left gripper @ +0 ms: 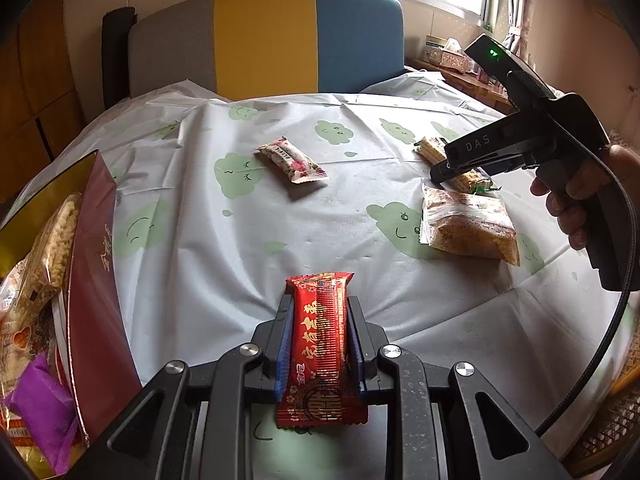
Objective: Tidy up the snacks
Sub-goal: 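Lift the cracker pack off the cloth with the right gripper, then carry the red candy packet into the gold tray and open the left gripper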
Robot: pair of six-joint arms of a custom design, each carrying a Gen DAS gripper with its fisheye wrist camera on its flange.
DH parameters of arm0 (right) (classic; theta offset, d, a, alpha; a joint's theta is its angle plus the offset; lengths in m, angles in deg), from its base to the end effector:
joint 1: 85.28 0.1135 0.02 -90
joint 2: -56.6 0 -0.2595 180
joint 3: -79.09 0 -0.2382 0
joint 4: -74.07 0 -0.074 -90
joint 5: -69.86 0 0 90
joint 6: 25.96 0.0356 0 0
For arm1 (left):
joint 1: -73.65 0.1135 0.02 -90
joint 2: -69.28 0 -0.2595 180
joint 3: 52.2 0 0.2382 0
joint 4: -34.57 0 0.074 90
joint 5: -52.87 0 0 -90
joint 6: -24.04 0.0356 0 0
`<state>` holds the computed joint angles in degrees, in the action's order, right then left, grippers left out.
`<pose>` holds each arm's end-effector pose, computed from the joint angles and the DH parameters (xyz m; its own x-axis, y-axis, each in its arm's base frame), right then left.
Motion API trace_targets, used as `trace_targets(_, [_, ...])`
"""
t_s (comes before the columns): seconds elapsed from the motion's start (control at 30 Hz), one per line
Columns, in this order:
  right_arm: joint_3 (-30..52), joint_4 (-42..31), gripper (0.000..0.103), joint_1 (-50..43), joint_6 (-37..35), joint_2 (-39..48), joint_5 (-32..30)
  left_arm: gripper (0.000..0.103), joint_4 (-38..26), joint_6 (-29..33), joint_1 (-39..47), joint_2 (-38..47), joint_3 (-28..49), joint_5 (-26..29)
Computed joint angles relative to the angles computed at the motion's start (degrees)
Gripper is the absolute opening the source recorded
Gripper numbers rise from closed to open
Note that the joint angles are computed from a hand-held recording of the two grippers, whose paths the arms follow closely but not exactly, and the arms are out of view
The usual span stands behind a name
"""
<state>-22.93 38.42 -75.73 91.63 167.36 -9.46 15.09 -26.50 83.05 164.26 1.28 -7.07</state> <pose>0.3485 0.0519 0.1258 -0.8572 0.3173 -0.4057 0.3398 0.9403 0.0175 0.2710 0.0268 0.1225 -0.6035 0.4576 -0.6529 0.6242 0.7807 -0.0299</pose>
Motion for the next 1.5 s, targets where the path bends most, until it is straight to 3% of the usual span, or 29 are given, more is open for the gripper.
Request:
trace_targets(0.27, [-3.2,0.6,0.063,0.4,-1.3,-2.4,1.0,0.025,-0.4,-1.0,-1.6,-0.7,0.2,-2.2])
trace_targets(0.33, [-1.3,-1.9,0.048,1.4,-1.1,-1.9,1.9,0.024,0.3,-1.3,-2.1,-1.0,-0.2,-2.9])
trace_targets(0.43, [0.6,-4.5,0.048,4.5,-2.7,-1.5,8.9,0.024,2.5,-1.4,-2.7,-1.7,-1.8,-4.0])
trace_targets(0.67, [-1.4,-1.6,0.049,0.3,-3.1,-1.5,0.0,0.024,4.1,-2.4,-3.6,-2.7,-3.0,-6.1])
trace_targets(0.93, [-1.6,-1.3,0.05,1.7,-5.3,-1.3,2.7,0.023,-3.6,-4.2,-4.5,-2.9,1.1,-8.5])
trace_targets(1.13, [-1.2,-3.1,0.05,5.3,-3.6,-1.8,5.7,0.023,-10.8,-3.8,-1.4,-4.4,4.9,-5.3])
trace_targets(1.5, [-2.9,-1.2,0.05,5.0,-4.0,-2.6,5.6,0.023,-21.6,0.3,6.7,-8.8,11.3,1.9])
